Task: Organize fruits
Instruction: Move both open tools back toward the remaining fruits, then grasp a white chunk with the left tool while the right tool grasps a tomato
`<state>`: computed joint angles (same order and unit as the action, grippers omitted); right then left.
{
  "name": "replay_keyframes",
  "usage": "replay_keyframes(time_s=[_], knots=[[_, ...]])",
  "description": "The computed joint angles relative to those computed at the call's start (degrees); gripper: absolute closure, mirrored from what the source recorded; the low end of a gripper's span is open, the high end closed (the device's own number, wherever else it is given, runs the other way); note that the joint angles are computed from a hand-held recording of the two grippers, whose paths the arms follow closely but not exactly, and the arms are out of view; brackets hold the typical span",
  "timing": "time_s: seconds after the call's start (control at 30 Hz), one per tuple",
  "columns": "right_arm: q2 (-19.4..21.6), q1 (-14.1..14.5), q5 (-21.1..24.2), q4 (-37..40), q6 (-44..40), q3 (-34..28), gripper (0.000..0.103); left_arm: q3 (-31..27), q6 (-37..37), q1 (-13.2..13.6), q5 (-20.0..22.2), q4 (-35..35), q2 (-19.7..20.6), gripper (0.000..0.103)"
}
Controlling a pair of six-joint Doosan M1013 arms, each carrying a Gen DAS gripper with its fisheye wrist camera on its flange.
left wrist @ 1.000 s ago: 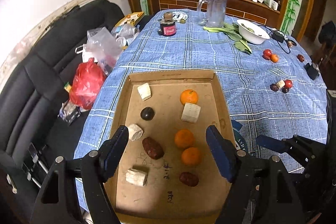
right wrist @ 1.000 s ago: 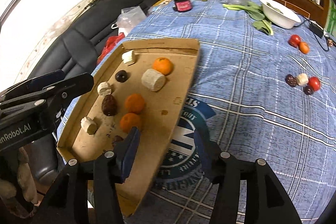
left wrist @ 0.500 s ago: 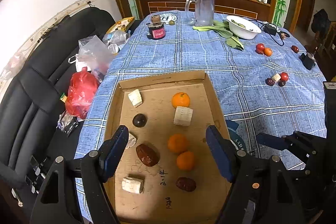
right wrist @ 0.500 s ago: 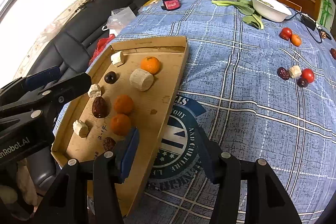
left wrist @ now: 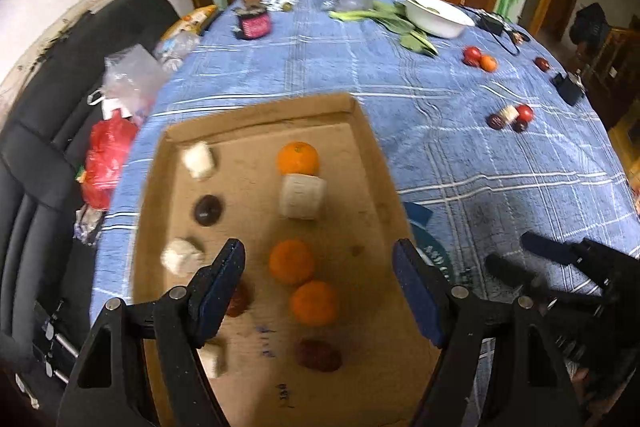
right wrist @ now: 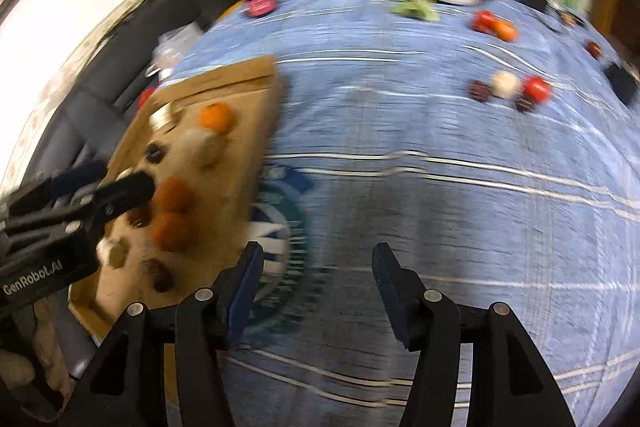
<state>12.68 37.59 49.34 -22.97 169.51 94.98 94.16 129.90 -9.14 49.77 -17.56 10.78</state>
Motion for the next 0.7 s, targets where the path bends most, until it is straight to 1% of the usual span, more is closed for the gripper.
replay_keyframes(time_s=[0.13,0.27,0.33,0.4,0.5,0.53,0.7], knots=[[-3.25,-1.67,2.19,-1.45,5.78,3.98,0.042,0.06,0.98,-1.54,1.65,-0.9,0.16,0.028],[-5.85,-4.36,2.3,-2.2,7.15,6.88,0.042,-0.86,0.92,-3.42,3.2,-2.3,0.45,0.028],[-7.18,-6.08,2.08,-2.62,6.56,8.19,0.042,-1.9,0.83,-4.35,4.34,-3.86,1.03,0.028],[-8.03,-7.66,1.95,-3.22,5.65,8.84,0.043,-2.65,0.17,-5.52,4.57,-4.72,1.54,0.028],[-8.98,-11.03,0.06,-3.24,3.06,9.62,0.043,-2.91,0.06,-7.81,2.68,-5.28,2.01,0.028],[-9.12,-12.13,-0.62,-3.37,2.09,9.76,0.043,-2.99,0.17,-8.84,1.94,-5.24,2.33,0.028],[-7.66,-16.07,-2.6,-1.85,-4.51,9.34,0.043,-4.61,0.85,-11.9,2.59,-6.68,5.09,0.028]])
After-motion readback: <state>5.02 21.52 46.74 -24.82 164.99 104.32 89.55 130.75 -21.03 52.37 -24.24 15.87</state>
